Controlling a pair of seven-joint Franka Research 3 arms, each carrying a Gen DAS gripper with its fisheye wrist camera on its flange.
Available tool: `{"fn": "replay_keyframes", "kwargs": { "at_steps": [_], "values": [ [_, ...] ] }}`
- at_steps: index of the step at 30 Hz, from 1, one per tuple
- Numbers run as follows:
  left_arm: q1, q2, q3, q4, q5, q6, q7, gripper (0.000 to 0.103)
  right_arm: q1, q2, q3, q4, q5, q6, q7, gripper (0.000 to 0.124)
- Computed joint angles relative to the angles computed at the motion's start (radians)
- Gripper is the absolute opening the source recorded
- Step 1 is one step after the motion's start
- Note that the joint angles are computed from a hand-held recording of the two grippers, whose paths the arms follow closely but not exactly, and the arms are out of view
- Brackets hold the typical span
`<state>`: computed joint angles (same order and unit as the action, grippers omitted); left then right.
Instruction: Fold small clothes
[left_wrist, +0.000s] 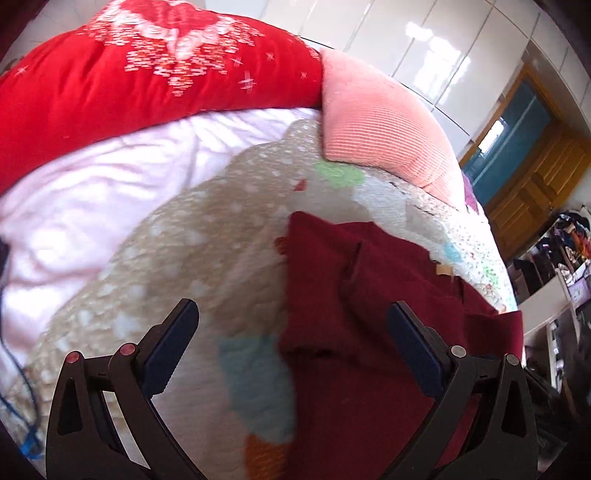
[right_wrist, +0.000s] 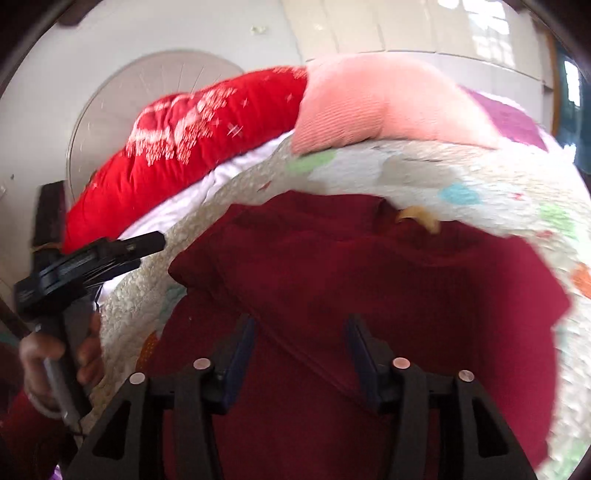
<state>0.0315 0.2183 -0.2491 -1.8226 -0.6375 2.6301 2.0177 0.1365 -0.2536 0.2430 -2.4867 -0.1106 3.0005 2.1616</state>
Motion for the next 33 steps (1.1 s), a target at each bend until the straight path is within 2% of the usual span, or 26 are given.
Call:
{"fn": "replay_keyframes", "kwargs": {
  "at_steps": [1,7,10,12,13,14,15,16,17,19,20,22,23,25,28,31,33],
  "values": [
    [-0.009,0.013,0.000,0.015,0.020,-0.006,-0.011,0.102,0.005,-0.036,-0.012,-0.025,0.009,-0.011,-0.005,0.050],
    [-0.096,0.101,0.025,0.100,0.322,0.013,-0.194,0.102,-0.097,-0.264,0.049,-0.181,-0.003,-0.059,0.072,0.050],
    [-0.089,0.121,-0.008,0.114,0.361,0.036,-0.195,0.101,-0.128,-0.367,0.054,-0.262,0.024,-0.088,0.107,0.050],
    [-0.083,0.133,-0.031,0.127,0.378,0.038,-0.167,0.080,-0.138,-0.401,0.050,-0.290,0.043,-0.110,0.118,0.050],
    [-0.096,0.146,-0.025,0.146,0.416,0.020,-0.175,0.060,-0.153,-0.418,0.052,-0.303,0.047,-0.128,0.128,0.050],
    [-0.120,0.153,-0.006,0.159,0.474,0.006,-0.203,0.048,-0.170,-0.435,0.062,-0.311,0.047,-0.144,0.143,0.050],
    [-0.133,0.154,0.002,0.159,0.512,0.013,-0.218,0.040,-0.186,-0.442,0.069,-0.315,0.045,-0.150,0.156,0.050],
    [-0.137,0.154,0.005,0.157,0.535,0.028,-0.229,0.026,-0.199,-0.448,0.071,-0.321,0.044,-0.148,0.169,0.050],
    [-0.128,0.144,0.000,0.149,0.539,0.041,-0.230,0.015,-0.217,-0.452,0.071,-0.326,0.044,-0.146,0.185,0.050],
    [-0.050,0.121,-0.064,0.136,0.417,0.061,-0.153,0.012,-0.241,-0.439,0.065,-0.321,0.046,-0.133,0.206,0.051],
    [-0.032,0.108,-0.072,0.125,0.372,0.084,-0.134,0.010,-0.238,-0.429,0.049,-0.322,0.054,-0.118,0.204,0.052],
    [-0.066,0.092,-0.004,0.108,0.443,0.147,-0.237,0.008,-0.235,-0.387,0.018,-0.303,0.071,-0.090,0.190,0.054],
    [-0.071,0.099,0.014,0.120,0.475,0.130,-0.268,0.008,-0.223,-0.354,-0.009,-0.292,0.086,-0.062,0.173,0.056],
    [-0.039,0.121,-0.006,0.153,0.454,0.057,-0.244,0.008,-0.204,-0.298,-0.042,-0.264,0.120,-0.041,0.148,0.056],
    [-0.027,0.114,-0.016,0.129,0.454,0.049,-0.217,0.008,-0.189,-0.218,-0.074,-0.222,0.159,-0.001,0.114,0.056],
    [-0.006,0.100,-0.043,0.113,0.388,0.019,-0.169,0.008,-0.234,-0.182,-0.042,-0.188,0.158,-0.014,0.142,0.056],
    [-0.001,0.102,-0.048,0.123,0.346,-0.008,-0.155,0.008,-0.211,-0.179,-0.064,-0.192,0.178,0.007,0.135,0.056]
  ]
}}
